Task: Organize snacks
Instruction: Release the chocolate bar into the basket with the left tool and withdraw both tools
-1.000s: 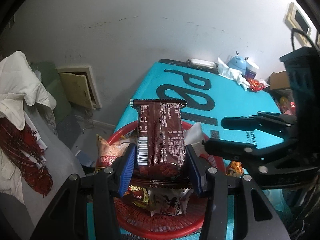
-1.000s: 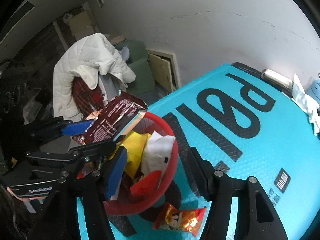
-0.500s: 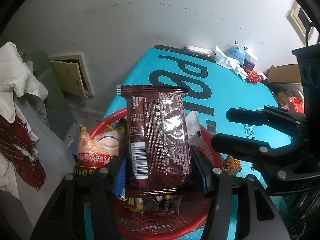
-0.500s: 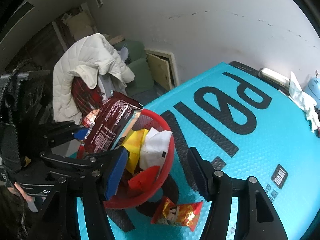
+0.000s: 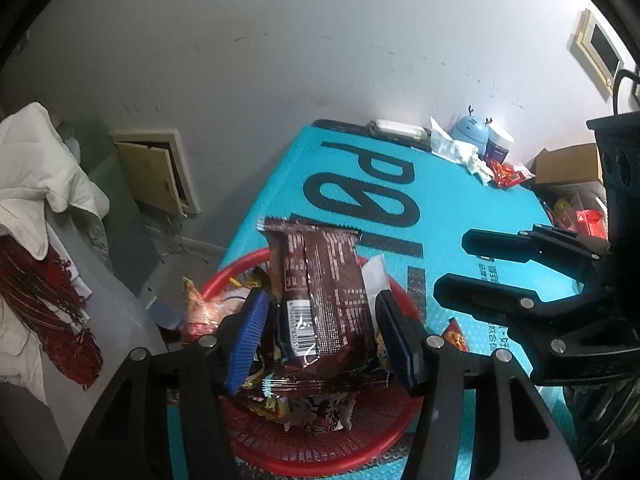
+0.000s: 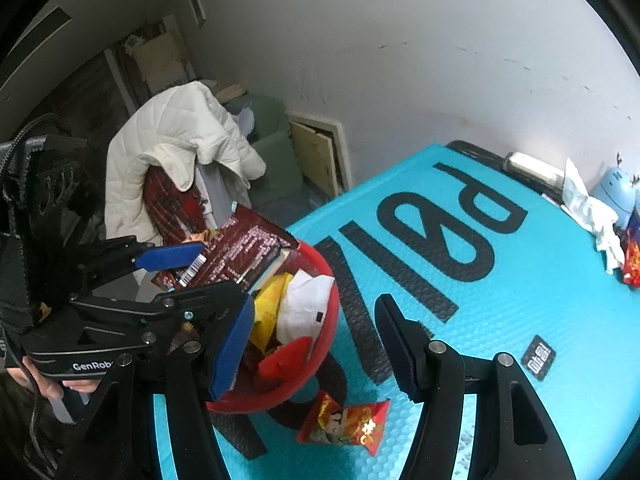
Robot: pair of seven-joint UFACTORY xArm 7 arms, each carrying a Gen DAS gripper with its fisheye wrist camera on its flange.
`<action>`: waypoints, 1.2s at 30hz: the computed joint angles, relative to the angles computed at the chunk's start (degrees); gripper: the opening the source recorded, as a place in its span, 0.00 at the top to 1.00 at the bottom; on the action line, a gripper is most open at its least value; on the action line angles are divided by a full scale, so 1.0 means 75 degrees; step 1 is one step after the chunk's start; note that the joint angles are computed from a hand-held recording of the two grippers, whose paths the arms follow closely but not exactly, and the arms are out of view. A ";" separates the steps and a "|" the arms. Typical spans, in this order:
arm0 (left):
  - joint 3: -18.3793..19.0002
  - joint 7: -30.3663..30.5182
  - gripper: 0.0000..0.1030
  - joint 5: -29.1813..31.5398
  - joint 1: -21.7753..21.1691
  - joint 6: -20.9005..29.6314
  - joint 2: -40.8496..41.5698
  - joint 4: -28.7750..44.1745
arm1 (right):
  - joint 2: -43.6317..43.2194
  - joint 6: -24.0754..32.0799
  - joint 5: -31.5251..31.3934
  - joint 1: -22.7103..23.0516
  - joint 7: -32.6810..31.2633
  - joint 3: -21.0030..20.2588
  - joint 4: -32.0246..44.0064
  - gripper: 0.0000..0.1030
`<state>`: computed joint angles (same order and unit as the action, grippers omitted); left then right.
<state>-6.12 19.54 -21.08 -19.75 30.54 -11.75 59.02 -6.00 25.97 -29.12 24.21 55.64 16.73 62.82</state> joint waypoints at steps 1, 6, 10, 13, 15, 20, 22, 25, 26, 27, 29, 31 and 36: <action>-0.0016 -0.0060 0.46 0.0050 0.0017 -0.0012 -0.0053 -0.0004 | -0.0042 0.0015 -0.0050 -0.0006 0.0032 0.0008 -0.0001 0.39; -0.0040 -0.0234 0.46 0.0222 0.0016 -0.0065 -0.0321 -0.0073 | -0.0266 0.0126 -0.0281 -0.0058 0.0182 0.0115 -0.0009 0.39; -0.0051 -0.0361 0.46 0.0319 -0.0067 -0.0148 -0.0684 -0.0243 | -0.0548 0.0262 -0.0543 -0.0132 0.0436 0.0297 -0.0062 0.39; -0.0058 -0.0436 0.46 0.0388 -0.0156 -0.0178 -0.0948 -0.0384 | -0.0778 0.0391 -0.0672 -0.0190 0.0589 0.0451 -0.0107 0.39; -0.0055 -0.0474 0.46 0.0404 -0.0240 -0.0231 -0.1159 -0.0516 | -0.0980 0.0532 -0.0759 -0.0227 0.0701 0.0589 -0.0154 0.39; 0.0037 -0.0401 0.46 0.0263 -0.0561 -0.0251 -0.1703 -0.0845 | -0.1482 0.0911 -0.0863 -0.0328 0.0850 0.0937 -0.0293 0.39; 0.0021 -0.0431 0.46 0.0270 -0.0647 -0.0254 -0.1899 -0.0959 | -0.1708 0.1049 -0.0898 -0.0375 0.0949 0.1101 -0.0366 0.39; 0.0035 -0.0450 0.46 0.0238 -0.0819 -0.0261 -0.2210 -0.1131 | -0.2047 0.1315 -0.0903 -0.0456 0.1100 0.1349 -0.0468 0.39; 0.0054 -0.0439 0.46 0.0205 -0.0897 -0.0226 -0.2317 -0.1185 | -0.2138 0.1433 -0.0887 -0.0489 0.1137 0.1432 -0.0484 0.39; 0.0059 -0.0447 0.46 0.0172 -0.0964 -0.0217 -0.2429 -0.1255 | -0.2232 0.1574 -0.0875 -0.0527 0.1203 0.1526 -0.0496 0.39; 0.0072 -0.0463 0.46 0.0117 -0.1083 -0.0216 -0.2594 -0.1364 | -0.2495 0.1792 -0.0828 -0.0571 0.1330 0.1673 -0.0601 0.39; 0.0081 -0.0454 0.46 0.0076 -0.1211 -0.0155 -0.2732 -0.1446 | -0.2764 0.2000 -0.0743 -0.0609 0.1434 0.1821 -0.0711 0.39; -0.0026 -0.0514 0.46 0.0079 -0.1432 -0.0128 -0.3117 -0.1753 | -0.3388 0.2414 -0.0440 -0.0690 0.1609 0.2136 -0.0977 0.36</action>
<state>-6.32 15.69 -20.49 -30.49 29.58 -35.12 45.87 -31.41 44.08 -32.42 19.04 67.71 32.75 55.50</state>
